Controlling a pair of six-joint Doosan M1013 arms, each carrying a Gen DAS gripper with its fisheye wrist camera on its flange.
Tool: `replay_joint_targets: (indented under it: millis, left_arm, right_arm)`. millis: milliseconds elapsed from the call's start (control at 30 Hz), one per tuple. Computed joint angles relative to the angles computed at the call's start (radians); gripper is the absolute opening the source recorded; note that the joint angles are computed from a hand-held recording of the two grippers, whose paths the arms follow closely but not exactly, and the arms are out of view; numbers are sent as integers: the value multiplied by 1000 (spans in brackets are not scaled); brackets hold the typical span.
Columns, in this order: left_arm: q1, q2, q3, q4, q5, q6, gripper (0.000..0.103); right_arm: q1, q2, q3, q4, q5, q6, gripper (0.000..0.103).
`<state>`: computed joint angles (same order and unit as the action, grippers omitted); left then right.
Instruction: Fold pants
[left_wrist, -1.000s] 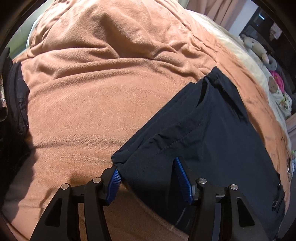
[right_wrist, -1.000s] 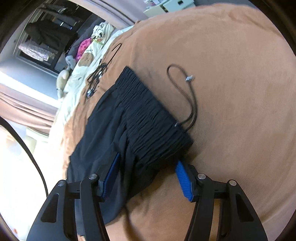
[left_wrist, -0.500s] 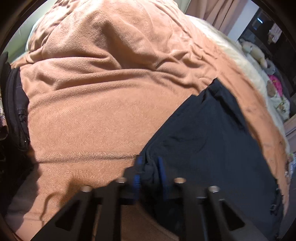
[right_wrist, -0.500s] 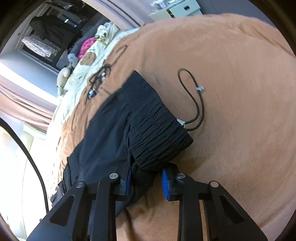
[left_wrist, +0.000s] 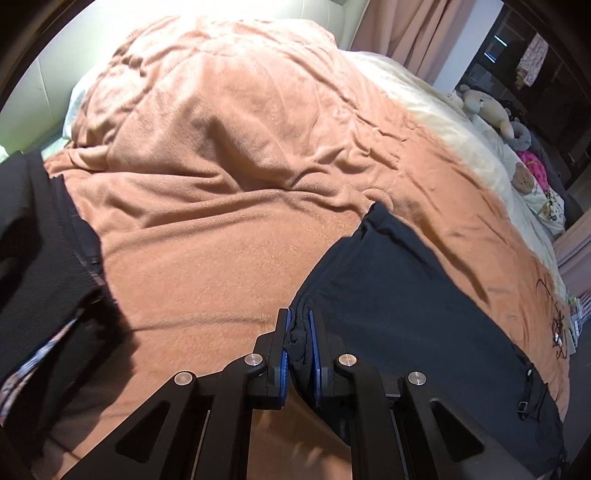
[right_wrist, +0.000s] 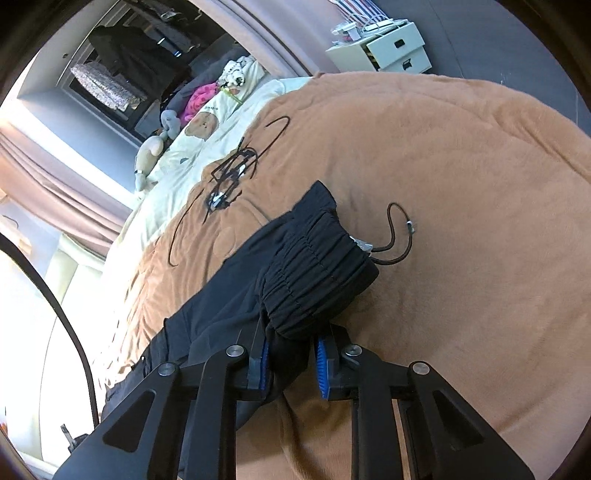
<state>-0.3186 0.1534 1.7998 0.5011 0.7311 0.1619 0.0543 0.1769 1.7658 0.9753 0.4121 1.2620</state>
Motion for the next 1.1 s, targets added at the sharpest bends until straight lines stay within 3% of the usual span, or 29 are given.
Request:
replay_joint_targets:
  millis: [400,833,1100]
  left_arm:
    - [-68,-115,77,-15,62,-23,11]
    - [-180,-265,234,-9,78,-184,11]
    - [-230,-319,299,2,74,-267,11]
  right_arm:
    - [-33,-72,43,-38,65,3,16]
    - [-88,-164,101,-72,150,-18,16]
    - [-97,-206,120,-149,174,32,16]
